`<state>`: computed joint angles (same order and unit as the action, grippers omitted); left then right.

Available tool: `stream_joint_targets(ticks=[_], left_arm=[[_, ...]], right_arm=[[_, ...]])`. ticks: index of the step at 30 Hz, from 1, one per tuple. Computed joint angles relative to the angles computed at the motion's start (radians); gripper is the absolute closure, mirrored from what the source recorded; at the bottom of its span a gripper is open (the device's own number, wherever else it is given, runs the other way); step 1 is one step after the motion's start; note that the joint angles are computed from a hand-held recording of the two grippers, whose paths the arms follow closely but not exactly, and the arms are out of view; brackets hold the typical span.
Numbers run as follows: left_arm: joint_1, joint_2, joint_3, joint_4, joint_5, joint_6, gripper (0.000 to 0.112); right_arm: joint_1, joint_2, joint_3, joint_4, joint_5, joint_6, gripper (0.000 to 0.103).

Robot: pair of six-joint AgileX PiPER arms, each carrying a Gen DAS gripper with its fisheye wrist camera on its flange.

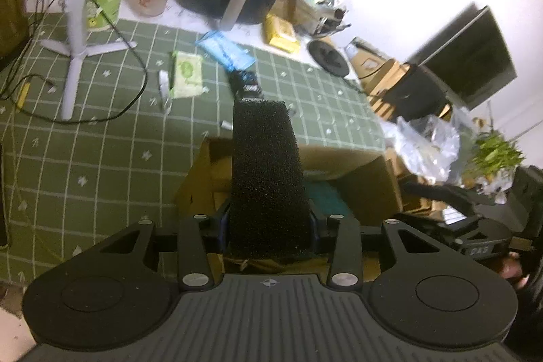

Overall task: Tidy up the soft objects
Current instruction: 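Lift the black sponge with the left gripper while the right gripper carries the loofah, then lower the black sponge into the box and open the left gripper while the right releases the loofah there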

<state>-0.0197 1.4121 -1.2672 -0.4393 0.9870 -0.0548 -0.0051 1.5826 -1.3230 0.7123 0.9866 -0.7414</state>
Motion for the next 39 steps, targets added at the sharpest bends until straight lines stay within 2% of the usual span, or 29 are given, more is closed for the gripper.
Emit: stream_joint_targets(ticks=[6,11,12,13,15,25,32,39], left_arm=[[-0.044,-0.005,-0.005,0.058,0.039,-0.068,0.071],[-0.074,0.008,-0.024,0.078,0.046,-0.092,0.063],[-0.075,0.008,-0.02,0.068,0.042,-0.073,0.057],[-0.076,0.005,-0.015,0.059,0.034,-0.059,0.045],[-0.084,-0.015,0.005,0.058,0.01,-0.053,0.036],[-0.054,-0.058,0.072,0.027,-0.029,-0.043,0.036],[-0.023,-0.057,0.083,0.084,-0.018,-0.079,0.036],[0.014,-0.067,0.096,0.085,-0.02,-0.044,0.036]], right_arm=[[-0.001,-0.03,0.045,0.003,-0.02,0.033,0.0],[0.002,-0.055,0.064,0.005,-0.034,0.046,0.0],[0.002,-0.061,0.068,0.004,-0.037,0.049,0.0],[0.002,-0.066,0.073,0.003,-0.039,0.051,0.0],[-0.001,-0.071,0.079,0.003,-0.041,0.052,0.0],[0.009,-0.069,0.076,-0.031,-0.05,0.083,0.0],[0.042,-0.058,0.069,-0.09,-0.089,0.133,0.0],[0.073,-0.049,0.074,-0.168,-0.134,0.222,0.0]])
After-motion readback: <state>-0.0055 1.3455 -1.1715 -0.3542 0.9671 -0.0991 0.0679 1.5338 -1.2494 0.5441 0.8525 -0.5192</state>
